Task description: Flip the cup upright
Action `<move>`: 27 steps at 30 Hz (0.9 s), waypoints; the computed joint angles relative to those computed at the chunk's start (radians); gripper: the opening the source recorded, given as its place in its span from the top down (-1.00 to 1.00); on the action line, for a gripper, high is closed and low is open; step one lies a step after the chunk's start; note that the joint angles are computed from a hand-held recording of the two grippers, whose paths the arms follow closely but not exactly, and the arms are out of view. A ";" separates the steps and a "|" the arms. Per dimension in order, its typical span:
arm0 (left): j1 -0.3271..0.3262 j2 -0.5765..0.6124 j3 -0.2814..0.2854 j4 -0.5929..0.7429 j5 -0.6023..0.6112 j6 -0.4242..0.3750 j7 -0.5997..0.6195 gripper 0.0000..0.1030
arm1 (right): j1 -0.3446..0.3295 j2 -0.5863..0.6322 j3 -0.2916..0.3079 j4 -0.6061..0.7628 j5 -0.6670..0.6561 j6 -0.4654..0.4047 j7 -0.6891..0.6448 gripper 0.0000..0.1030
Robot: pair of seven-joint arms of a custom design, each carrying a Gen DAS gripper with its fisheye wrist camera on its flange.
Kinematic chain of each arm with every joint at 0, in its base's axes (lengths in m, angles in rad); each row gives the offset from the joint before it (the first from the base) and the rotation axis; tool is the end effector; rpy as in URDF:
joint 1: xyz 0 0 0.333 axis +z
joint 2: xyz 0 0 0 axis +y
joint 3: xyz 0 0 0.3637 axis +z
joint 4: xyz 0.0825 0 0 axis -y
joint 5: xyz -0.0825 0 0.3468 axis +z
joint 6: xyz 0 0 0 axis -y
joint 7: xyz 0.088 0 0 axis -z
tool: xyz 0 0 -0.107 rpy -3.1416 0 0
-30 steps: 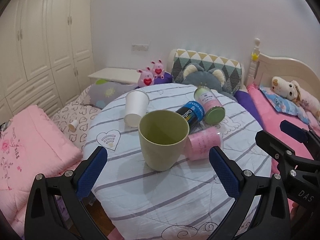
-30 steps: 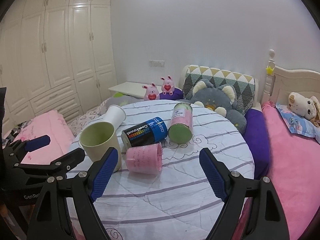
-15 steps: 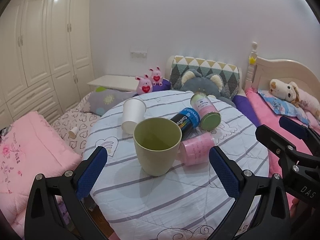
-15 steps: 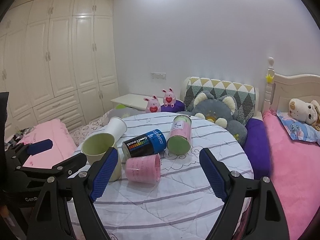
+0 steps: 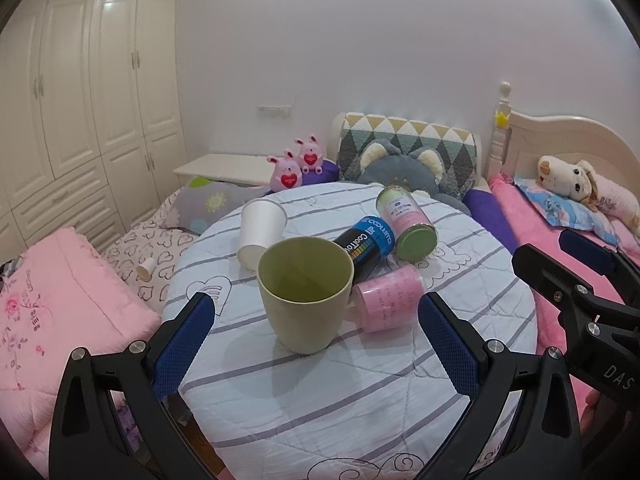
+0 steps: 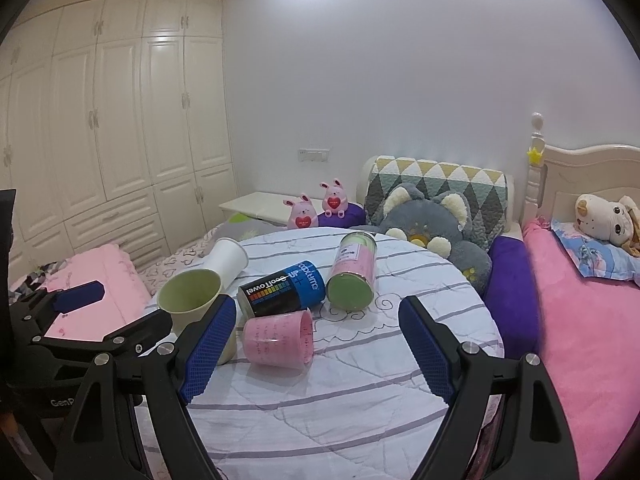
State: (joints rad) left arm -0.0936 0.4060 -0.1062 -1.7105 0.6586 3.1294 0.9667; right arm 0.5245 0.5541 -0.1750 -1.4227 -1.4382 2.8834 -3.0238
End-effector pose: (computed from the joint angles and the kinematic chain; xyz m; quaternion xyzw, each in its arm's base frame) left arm 0.6652 -0.1744 0.5310 -0.5466 0.6811 -0.3769 0.3087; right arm 0.6530 0.3349 0.4941 -0.5919 0.5836 -0.3730 0.4122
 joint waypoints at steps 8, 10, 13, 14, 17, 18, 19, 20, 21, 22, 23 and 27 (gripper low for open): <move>-0.035 0.004 0.044 0.009 0.033 0.007 -0.039 -0.99 | 0.002 0.000 -0.001 0.001 -0.012 0.000 0.010 -0.65; -0.042 0.006 0.052 0.012 0.043 0.009 -0.048 -0.99 | 0.002 -0.001 -0.001 0.000 -0.014 -0.001 0.010 -0.65; -0.059 0.007 0.075 0.014 0.065 0.014 -0.070 -0.99 | 0.005 -0.003 -0.002 -0.004 -0.023 -0.004 0.020 -0.65; -0.073 0.007 0.093 0.017 0.079 0.016 -0.085 -0.99 | 0.004 -0.003 -0.001 -0.004 -0.025 -0.003 0.021 -0.65; -0.093 0.006 0.123 0.017 0.114 0.024 -0.119 -0.99 | 0.002 -0.004 0.003 -0.004 -0.024 -0.005 0.018 -0.65; -0.090 0.005 0.119 0.016 0.120 0.024 -0.121 -0.99 | 0.003 -0.004 0.002 -0.004 -0.026 -0.006 0.020 -0.65; -0.091 0.004 0.121 0.013 0.128 0.027 -0.126 -0.99 | 0.000 -0.003 0.003 -0.003 -0.025 -0.004 0.018 -0.65; -0.083 0.004 0.111 0.012 0.130 0.028 -0.122 -0.99 | -0.001 -0.003 0.004 -0.003 -0.023 -0.002 0.017 -0.65; -0.077 0.004 0.103 0.012 0.131 0.025 -0.117 -0.99 | 0.001 -0.003 0.005 -0.003 -0.023 -0.005 0.016 -0.65; -0.083 0.002 0.109 0.011 0.138 0.027 -0.124 -0.99 | 0.000 -0.004 0.004 -0.004 -0.023 -0.005 0.015 -0.65; -0.091 0.001 0.120 0.010 0.148 0.032 -0.134 -0.99 | -0.002 -0.004 0.006 -0.005 -0.017 -0.005 0.005 -0.65; -0.088 0.000 0.117 0.009 0.159 0.032 -0.144 -0.99 | -0.001 -0.005 0.006 -0.006 -0.013 -0.004 -0.002 -0.65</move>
